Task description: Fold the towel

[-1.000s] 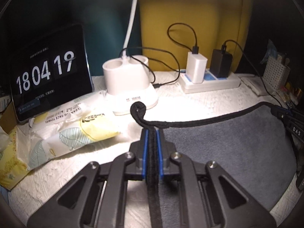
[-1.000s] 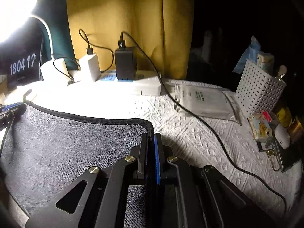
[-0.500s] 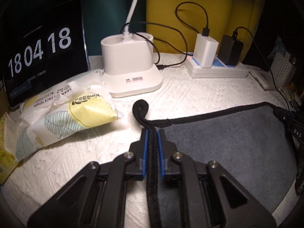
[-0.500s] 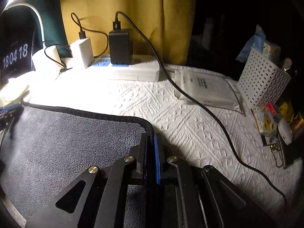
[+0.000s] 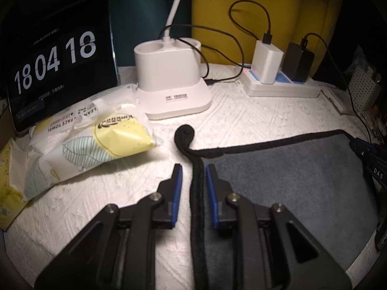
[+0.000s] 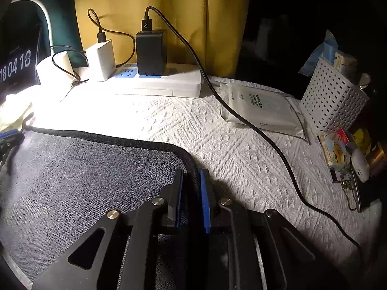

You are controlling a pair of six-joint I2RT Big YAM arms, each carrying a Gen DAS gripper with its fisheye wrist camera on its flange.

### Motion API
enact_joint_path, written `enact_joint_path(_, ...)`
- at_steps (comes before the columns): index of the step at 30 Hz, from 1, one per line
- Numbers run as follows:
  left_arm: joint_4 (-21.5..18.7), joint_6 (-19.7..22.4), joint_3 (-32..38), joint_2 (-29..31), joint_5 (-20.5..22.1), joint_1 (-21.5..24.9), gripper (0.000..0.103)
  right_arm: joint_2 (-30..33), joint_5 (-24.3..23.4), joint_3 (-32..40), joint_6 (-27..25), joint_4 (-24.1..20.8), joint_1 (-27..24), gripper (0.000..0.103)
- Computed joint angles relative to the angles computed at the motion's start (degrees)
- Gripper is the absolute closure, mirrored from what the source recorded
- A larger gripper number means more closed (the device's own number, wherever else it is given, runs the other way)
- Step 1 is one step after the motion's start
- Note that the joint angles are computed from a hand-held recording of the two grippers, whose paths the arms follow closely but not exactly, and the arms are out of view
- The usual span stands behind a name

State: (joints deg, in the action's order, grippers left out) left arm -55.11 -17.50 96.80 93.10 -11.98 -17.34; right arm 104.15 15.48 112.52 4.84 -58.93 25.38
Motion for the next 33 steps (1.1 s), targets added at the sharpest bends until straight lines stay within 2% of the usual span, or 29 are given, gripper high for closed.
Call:
enact_joint_path(2, 0.3, -0.2, -0.6, -0.7, -0.2, 0.0, 0.077, -0.2, 0.5, -0.2, 0.3, -0.2, 0.0, 0.083)
enact_joint_path(3, 0.4, -0.2, -0.8, -1.0, -0.5, -0.1, 0.07, -0.4, 0.6, -0.4, 0.5, -0.3, 0.0, 0.081)
enact_joint_path(4, 0.5, -0.2, -1.1, -1.3, -0.6, -0.1, 0.055, -0.5, 0.6, -0.5, 0.7, -0.4, 0.0, 0.08)
enact_joint_path(6, 1.4, -0.4, -2.1, -2.4, -0.6, -0.3, 0.043, -0.9, 0.9, -0.6, 1.0, -0.9, 0.0, 0.077)
enact_joint_path(33, 2.0, -2.2, -8.7, -10.0, -1.3, -3.4, 0.043, -8.6, 2.4, -7.2, 3.4, -2.3, 2.5, 0.074)
